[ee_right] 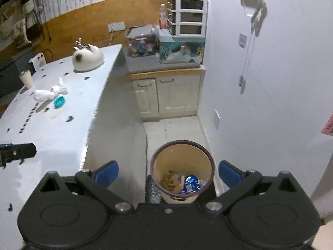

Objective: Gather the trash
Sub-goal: 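Raise both tools from the wastebasket toward the white plastic bag on the table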

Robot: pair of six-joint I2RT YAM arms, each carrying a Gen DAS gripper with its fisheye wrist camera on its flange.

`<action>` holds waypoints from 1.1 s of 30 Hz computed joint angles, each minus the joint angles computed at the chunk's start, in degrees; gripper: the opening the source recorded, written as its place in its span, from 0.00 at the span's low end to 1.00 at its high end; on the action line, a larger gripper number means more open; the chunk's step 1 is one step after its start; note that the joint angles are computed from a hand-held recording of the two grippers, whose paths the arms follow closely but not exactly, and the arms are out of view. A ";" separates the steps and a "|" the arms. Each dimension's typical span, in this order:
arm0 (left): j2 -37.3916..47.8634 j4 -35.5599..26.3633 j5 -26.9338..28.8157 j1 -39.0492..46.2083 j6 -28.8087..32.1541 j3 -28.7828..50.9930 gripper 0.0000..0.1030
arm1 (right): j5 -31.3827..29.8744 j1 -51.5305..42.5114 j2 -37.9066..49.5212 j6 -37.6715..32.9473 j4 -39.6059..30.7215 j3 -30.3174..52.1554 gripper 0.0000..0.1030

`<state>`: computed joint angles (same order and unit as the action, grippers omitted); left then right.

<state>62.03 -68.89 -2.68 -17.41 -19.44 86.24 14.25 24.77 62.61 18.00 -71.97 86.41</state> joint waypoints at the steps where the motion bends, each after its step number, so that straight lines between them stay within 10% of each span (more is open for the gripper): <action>1: -0.95 -0.60 1.43 2.52 1.71 0.06 1.00 | 2.02 3.05 0.42 2.15 -0.51 0.74 1.00; 17: 1.12 -7.36 33.26 53.83 35.62 3.91 1.00 | 19.87 33.08 17.41 22.52 -1.48 14.21 1.00; 33: 34.66 2.56 37.59 50.89 45.77 28.71 1.00 | 17.80 30.28 36.78 14.83 9.11 29.36 1.00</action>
<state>96.69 -66.32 34.91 33.47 26.34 114.95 32.05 55.05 99.39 32.83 -62.86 115.77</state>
